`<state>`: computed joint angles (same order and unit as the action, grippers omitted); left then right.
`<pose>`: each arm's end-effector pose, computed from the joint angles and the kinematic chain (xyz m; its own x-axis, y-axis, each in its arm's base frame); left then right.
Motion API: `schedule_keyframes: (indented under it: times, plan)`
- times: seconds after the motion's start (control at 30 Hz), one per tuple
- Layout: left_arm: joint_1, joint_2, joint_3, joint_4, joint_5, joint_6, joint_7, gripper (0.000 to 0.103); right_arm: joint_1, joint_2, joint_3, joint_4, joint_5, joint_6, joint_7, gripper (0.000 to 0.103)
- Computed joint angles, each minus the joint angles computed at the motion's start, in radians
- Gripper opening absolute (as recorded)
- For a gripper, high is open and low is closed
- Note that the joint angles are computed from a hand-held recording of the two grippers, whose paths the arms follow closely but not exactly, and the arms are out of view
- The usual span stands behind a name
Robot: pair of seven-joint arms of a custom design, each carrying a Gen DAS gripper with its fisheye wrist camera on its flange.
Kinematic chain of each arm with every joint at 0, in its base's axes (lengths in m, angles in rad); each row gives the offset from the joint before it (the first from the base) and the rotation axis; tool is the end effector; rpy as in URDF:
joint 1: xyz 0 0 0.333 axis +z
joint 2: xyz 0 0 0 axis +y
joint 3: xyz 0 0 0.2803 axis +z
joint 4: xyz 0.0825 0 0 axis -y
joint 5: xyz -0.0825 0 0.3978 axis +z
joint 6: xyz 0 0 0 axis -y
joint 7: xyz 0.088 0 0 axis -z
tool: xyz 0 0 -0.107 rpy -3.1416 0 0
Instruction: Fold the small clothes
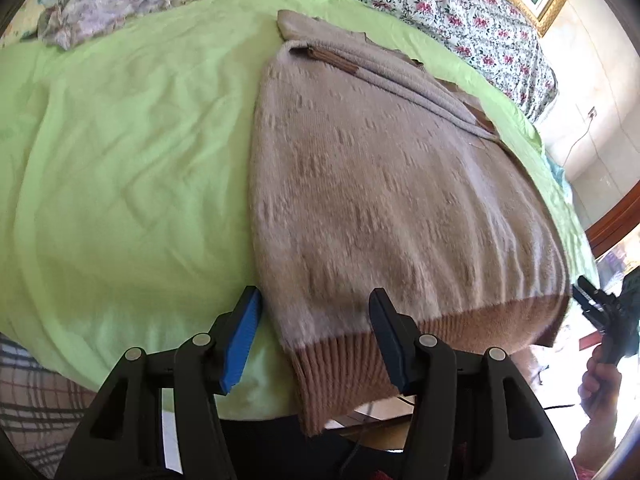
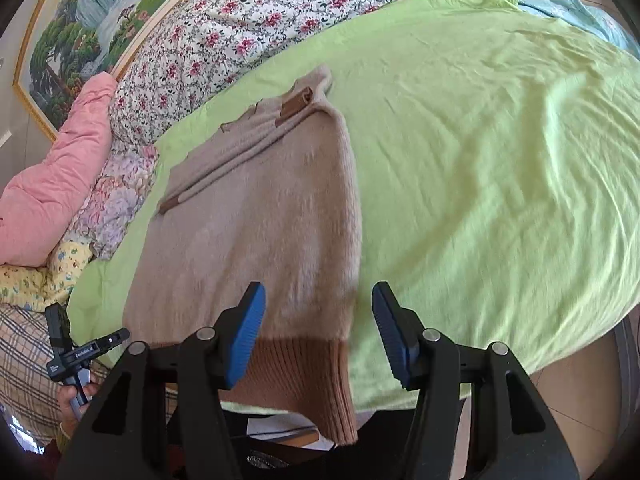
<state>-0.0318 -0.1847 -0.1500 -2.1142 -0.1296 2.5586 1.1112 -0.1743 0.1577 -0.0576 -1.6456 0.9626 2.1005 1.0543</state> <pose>0.5559 -0.1042 0.5253 0.2409 -0.9081 0.3425 -0.7854 -0.3898 -0.4809 0.6438 -0.1094 0.5287 0.1136 -0.7536 -0.6474 -0.8409 0.2741 -0.4667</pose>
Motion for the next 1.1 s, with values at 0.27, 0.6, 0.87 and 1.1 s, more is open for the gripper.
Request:
schedule_keyframes:
  times: [0.27, 0.6, 0.87, 1.1]
  plan:
    - [-0.041, -0.026, 0.018, -0.053, -0.145, 0.042, 0.133, 0.037, -0.008, -0.019, -0.008, -0.048, 0.053, -0.048, -0.073, 0.057]
    - [-0.065, -0.043, 0.053, -0.093, -0.345, 0.07, 0.315, 0.029, -0.022, -0.008, -0.014, -0.051, 0.106, -0.204, -0.227, 0.057]
    - [-0.074, -0.066, 0.051, -0.138, -0.421, 0.146, 0.397, 0.007, -0.056, 0.041, -0.011, -0.052, 0.213, -0.274, -0.191, 0.009]
    - [-0.087, -0.077, 0.062, -0.157, -0.488, 0.177, 0.438, 0.006, -0.073, 0.039, -0.001, -0.057, 0.293, -0.291, -0.219, 0.008]
